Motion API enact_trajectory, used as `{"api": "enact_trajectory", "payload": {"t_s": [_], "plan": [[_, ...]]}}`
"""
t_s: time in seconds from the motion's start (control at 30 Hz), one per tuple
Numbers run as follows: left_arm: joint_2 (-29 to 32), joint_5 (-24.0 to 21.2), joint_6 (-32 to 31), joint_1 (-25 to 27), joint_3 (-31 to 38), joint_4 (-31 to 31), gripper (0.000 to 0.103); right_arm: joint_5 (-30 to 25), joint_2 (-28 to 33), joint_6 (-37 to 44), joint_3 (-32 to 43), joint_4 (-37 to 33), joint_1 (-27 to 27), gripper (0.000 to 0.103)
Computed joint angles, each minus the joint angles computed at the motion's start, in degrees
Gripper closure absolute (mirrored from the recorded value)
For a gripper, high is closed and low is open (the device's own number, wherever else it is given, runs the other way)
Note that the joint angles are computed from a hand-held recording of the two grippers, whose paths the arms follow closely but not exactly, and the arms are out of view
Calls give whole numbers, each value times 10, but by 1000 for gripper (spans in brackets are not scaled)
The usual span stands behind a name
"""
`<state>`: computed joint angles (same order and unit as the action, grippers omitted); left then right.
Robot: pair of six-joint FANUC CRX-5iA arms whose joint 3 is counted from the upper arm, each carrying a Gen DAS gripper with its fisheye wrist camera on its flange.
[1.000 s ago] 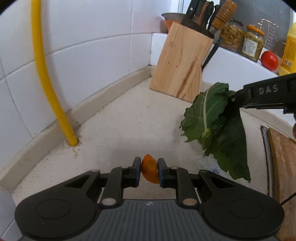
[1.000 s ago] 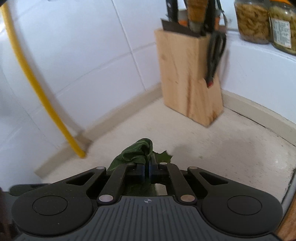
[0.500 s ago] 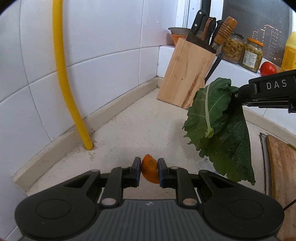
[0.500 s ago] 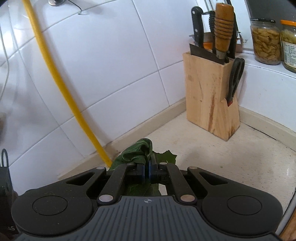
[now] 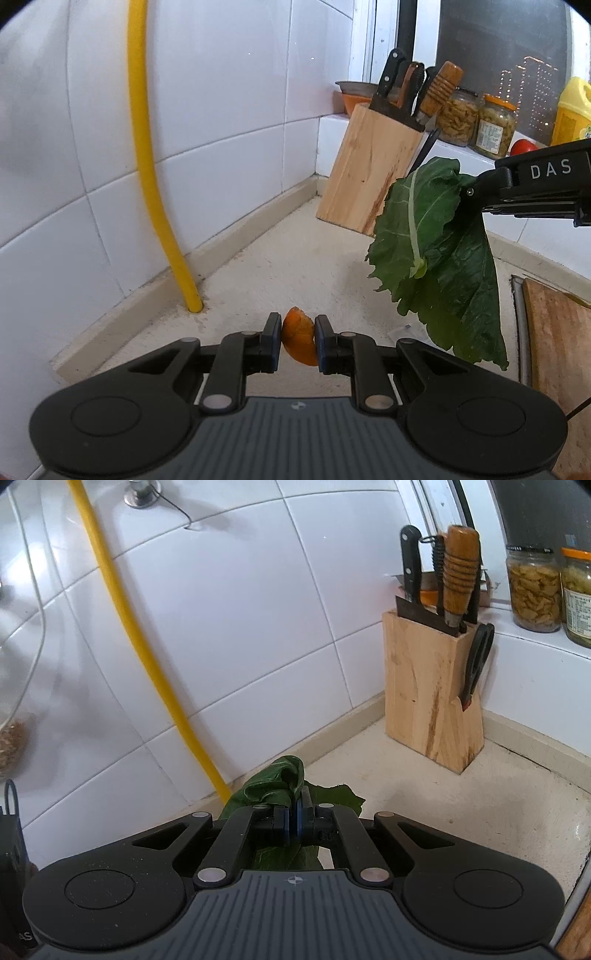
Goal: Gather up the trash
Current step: 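Lift the tangerine and green leaf with both grippers and carry toward the bin, then lower both grippers over the black bin and open them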
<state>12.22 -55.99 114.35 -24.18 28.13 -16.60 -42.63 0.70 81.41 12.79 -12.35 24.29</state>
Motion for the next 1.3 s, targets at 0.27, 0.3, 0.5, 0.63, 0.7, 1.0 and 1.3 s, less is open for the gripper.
{"api": "enact_trajectory", "payload": {"t_s": [0.27,0.3,0.5,0.63,0.7,1.0,1.3], "plan": [[-32,-3,15,-4,-23,-21,88,7,-20,-4,-13,3,19,98],[-37,-4,18,-5,-27,-25,88,5,-22,-3,-13,-1,21,98],[-76,-16,48,-8,-59,-54,88,-6,-30,17,-12,-20,41,98],[-108,-34,77,-11,-87,-80,88,-19,-32,35,-7,-41,57,98],[-126,-47,92,-13,-102,-94,88,-26,-31,44,-4,-51,66,98],[-203,-118,155,-23,-176,-141,88,-72,-18,84,8,-111,112,98],[-249,-173,196,-9,-238,-141,88,-114,14,93,16,-142,156,98]]}}
